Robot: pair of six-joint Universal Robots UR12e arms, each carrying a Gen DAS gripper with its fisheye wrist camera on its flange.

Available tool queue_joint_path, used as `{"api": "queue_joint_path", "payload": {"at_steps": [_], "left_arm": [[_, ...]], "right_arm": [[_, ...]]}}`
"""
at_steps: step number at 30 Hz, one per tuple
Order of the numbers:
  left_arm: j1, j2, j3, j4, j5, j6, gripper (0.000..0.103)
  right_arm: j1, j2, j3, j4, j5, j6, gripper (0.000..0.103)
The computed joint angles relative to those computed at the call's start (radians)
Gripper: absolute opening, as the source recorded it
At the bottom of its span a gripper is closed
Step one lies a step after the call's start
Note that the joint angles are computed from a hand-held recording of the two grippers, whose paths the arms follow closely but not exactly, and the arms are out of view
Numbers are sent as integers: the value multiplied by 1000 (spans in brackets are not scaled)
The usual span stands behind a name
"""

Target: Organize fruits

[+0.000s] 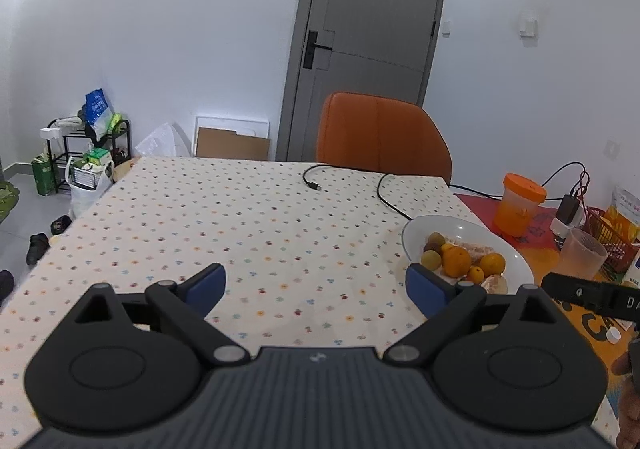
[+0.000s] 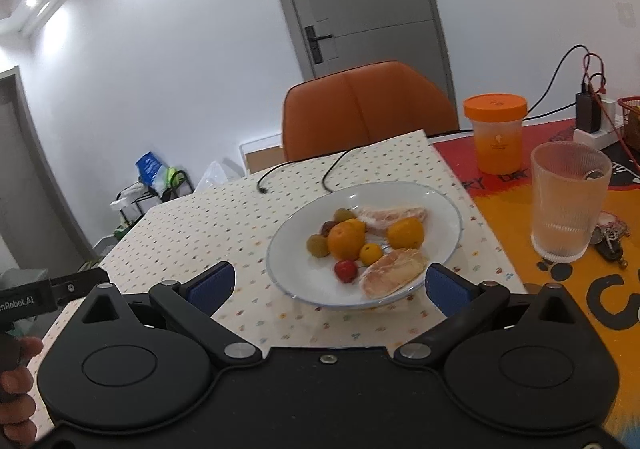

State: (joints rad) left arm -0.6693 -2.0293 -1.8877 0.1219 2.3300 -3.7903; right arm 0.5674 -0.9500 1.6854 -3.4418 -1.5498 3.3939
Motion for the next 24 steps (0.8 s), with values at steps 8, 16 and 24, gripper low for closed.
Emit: {"api": "queue_joint_path", "payload": {"at_steps": [8, 16, 24], "left_arm": [[-8, 41, -59, 9, 10, -8, 97], [-17, 77, -116, 42, 20, -11, 97], [-26, 106, -164, 78, 14, 16, 98]], "right_arm": [[18, -15, 16, 16, 9, -12, 103], [42, -35, 26, 50, -42, 1, 103], [66, -55, 47, 30, -70, -9, 103]]}}
